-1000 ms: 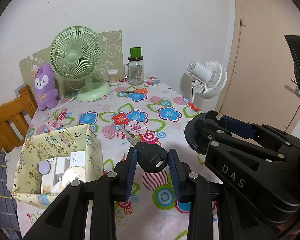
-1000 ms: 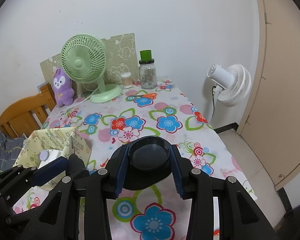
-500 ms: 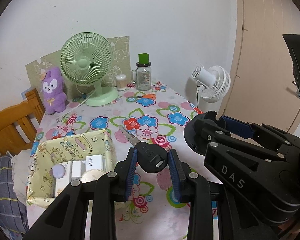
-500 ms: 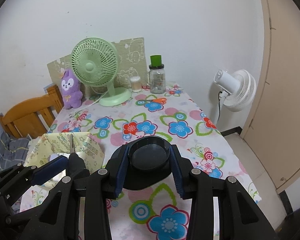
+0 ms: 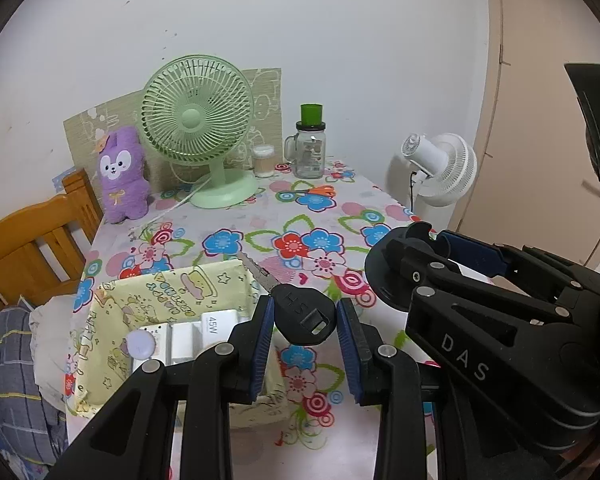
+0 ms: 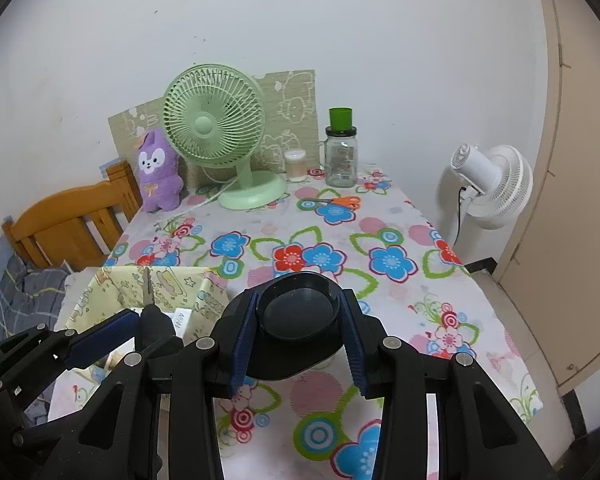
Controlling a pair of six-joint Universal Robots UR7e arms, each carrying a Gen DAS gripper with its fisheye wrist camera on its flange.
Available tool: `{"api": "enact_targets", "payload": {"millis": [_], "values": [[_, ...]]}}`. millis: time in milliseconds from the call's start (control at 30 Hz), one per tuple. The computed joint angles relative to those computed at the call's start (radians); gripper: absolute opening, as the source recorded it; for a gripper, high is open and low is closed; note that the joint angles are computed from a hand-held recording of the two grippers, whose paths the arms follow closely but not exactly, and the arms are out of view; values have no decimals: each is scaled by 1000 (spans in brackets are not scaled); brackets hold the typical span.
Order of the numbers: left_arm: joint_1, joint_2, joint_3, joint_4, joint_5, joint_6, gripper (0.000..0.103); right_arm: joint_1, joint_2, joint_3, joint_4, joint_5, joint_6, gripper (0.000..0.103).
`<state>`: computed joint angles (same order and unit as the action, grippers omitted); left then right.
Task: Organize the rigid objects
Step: 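Lift and carry the car key and black cap with both tools over the yellow box, then lower the key and cap into the yellow box and open both grippers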
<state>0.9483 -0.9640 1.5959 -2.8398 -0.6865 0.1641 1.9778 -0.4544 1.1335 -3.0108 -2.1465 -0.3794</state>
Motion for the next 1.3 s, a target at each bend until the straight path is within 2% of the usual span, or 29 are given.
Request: {"api": "enact_targets", "payload": {"millis": [800, 1300], "values": [[99, 5, -93, 84, -12, -16, 32, 20, 171, -257, 193, 23, 4, 43], [155, 21, -141, 168, -3, -41, 32, 26, 269, -401, 310, 48, -32, 43]]}}
